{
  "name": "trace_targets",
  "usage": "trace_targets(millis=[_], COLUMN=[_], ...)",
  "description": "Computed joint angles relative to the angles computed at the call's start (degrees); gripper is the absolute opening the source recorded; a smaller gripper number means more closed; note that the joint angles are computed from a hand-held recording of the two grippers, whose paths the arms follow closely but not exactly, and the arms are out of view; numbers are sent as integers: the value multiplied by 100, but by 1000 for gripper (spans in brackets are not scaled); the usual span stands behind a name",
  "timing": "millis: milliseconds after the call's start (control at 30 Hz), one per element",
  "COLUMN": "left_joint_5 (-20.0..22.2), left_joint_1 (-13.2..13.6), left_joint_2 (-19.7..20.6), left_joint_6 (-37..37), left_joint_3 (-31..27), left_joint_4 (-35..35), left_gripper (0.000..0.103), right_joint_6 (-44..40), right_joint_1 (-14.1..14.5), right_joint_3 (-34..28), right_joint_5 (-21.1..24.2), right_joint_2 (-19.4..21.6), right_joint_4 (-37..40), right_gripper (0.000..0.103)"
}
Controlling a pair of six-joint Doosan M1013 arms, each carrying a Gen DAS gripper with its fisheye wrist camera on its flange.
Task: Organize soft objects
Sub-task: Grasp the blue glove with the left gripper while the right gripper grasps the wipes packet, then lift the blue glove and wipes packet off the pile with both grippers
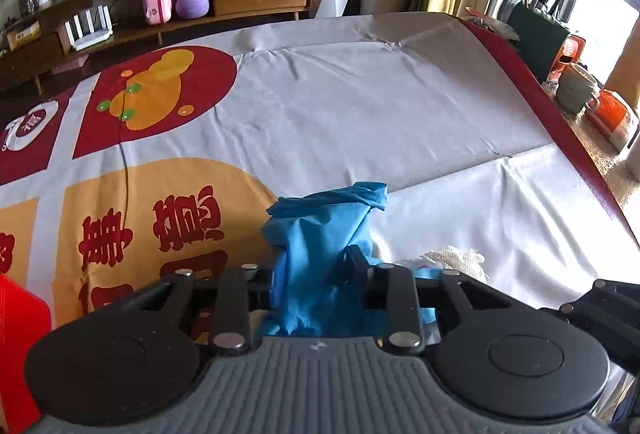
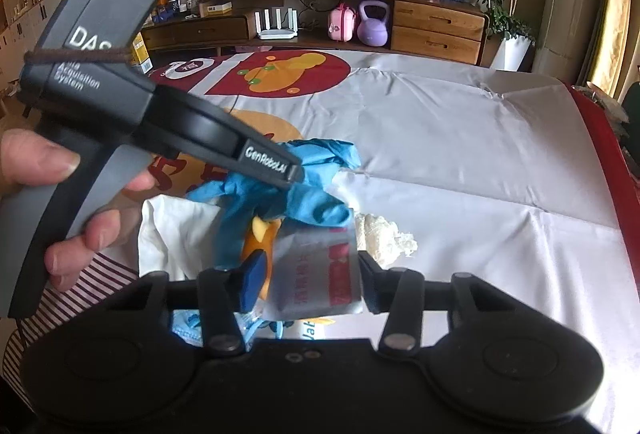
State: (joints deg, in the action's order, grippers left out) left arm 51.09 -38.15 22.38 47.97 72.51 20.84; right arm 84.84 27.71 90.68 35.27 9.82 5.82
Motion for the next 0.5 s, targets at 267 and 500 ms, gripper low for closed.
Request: trace_targets(millis=[267, 500], left_joint_5=[-87, -230], left_joint_1=[-43, -47], left_joint_2=[-158, -343], left_joint_6=[-323, -625], left_joint_3=[128, 283], left_joint_4=[279, 344], left_gripper=[11, 5], right_joint_6=[182, 228], right_joint_1=[-28, -59], right_joint_3=[65, 138], right_joint_5=[-69, -95], right_joint_2=[-78, -192], right_joint_4=[-137, -130], right_gripper=[44, 44])
